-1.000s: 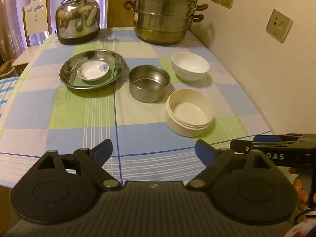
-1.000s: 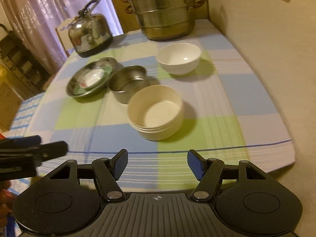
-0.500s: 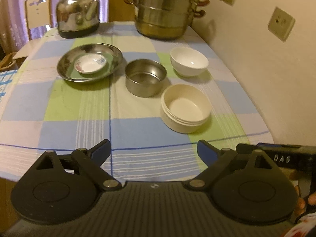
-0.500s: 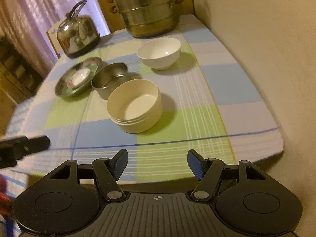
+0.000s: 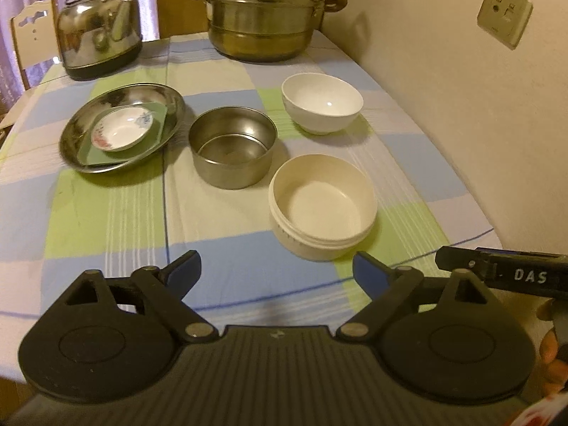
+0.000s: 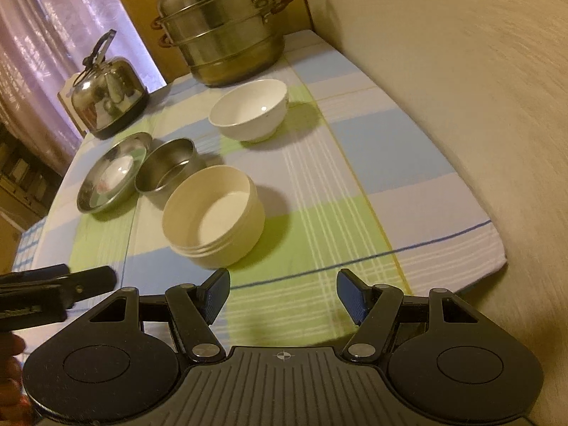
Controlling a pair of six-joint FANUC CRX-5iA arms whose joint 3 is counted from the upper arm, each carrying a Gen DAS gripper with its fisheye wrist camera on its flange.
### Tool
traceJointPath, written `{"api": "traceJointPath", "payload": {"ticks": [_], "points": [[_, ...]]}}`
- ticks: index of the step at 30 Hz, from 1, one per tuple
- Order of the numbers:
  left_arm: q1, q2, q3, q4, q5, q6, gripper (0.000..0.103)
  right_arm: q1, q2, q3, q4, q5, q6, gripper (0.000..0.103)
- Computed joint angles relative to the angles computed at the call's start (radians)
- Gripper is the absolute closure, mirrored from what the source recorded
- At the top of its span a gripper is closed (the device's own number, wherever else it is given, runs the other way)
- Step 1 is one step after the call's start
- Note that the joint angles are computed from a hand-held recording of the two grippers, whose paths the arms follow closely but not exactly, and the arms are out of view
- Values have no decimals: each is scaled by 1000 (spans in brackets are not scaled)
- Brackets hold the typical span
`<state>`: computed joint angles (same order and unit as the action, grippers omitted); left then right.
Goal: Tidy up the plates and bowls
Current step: 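Withdraw the left tool back from the stacked plates, then move both tools to the cream bowl stack and close on its rim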
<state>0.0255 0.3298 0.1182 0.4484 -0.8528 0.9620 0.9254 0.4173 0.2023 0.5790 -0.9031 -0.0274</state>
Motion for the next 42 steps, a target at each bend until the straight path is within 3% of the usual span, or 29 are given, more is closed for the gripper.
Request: {"api": "traceJointPath", "payload": {"ticks": [10, 20, 24, 31, 42], "points": [[-6, 140, 167, 13, -69, -33, 24, -49, 94, 140, -63, -21, 48, 36], [-16, 268, 327, 4, -158, -54, 42, -76, 212, 311, -125, -73, 165, 37], [-19, 312, 387, -6, -198, -53, 49, -85, 255, 374, -157, -104, 206, 53], [-25, 358, 449, -23, -235, -45, 51, -94, 301, 441, -180, -145, 232, 63], [-30, 404, 509, -39, -285, -27, 70, -98, 324, 477, -197, -158, 258, 81]]}}
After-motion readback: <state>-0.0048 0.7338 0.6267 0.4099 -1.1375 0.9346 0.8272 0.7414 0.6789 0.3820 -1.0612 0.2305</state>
